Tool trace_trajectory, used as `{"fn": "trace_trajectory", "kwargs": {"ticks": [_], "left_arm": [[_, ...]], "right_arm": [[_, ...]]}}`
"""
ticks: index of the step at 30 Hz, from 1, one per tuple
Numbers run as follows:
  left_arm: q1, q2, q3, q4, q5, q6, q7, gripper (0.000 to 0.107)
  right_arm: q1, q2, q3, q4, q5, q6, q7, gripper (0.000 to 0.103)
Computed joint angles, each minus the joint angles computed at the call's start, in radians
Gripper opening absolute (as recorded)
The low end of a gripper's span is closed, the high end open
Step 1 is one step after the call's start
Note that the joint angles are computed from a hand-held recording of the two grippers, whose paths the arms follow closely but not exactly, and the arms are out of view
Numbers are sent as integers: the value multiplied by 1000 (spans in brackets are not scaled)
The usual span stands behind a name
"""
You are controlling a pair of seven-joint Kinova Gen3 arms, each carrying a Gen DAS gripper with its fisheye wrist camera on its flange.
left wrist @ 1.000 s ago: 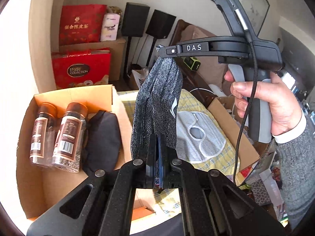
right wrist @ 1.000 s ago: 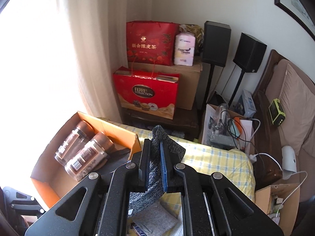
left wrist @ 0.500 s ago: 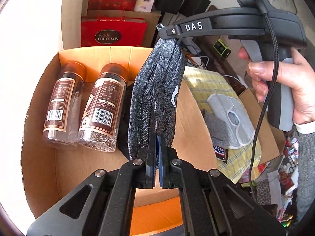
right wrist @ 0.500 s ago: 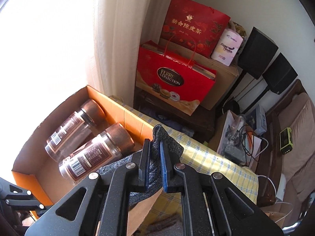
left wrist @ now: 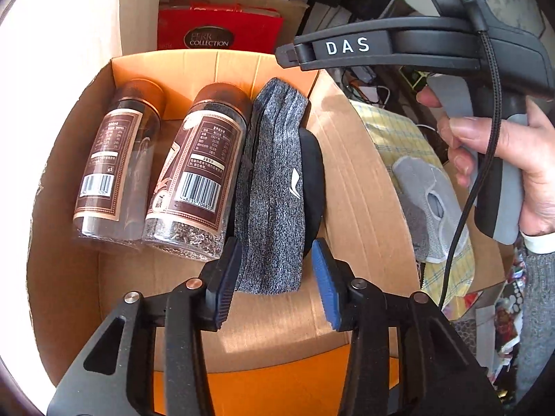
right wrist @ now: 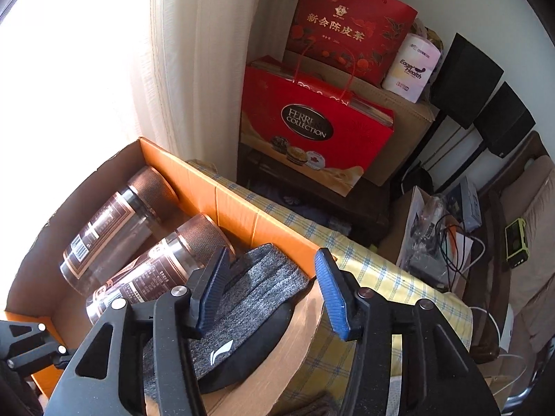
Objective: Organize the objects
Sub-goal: 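Open both tools to release the headband beside the jars and withdraw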
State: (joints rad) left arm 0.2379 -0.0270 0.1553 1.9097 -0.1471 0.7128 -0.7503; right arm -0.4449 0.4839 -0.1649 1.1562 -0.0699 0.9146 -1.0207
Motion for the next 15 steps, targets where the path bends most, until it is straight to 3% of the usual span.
{"fn": "trace_trajectory", "kwargs": {"ticks": [4,8,12,15], "left_arm": [[23,-30,38,4,-101,-19,106,65],[46,-36,77,-13,-184,-24,177,81],[64,-19,77,-50,-176,-26,150,87],[76,-8,64,-68,-116,-44,90,92]], "right_arm": [[69,-34,-27,20,-75,6,53,54],[135,-63,-29,26,-142,29,94,58],[190,-93,-17,53,-181,34,132,65],[234,-111,-6,71,-211,42,154,68]]}}
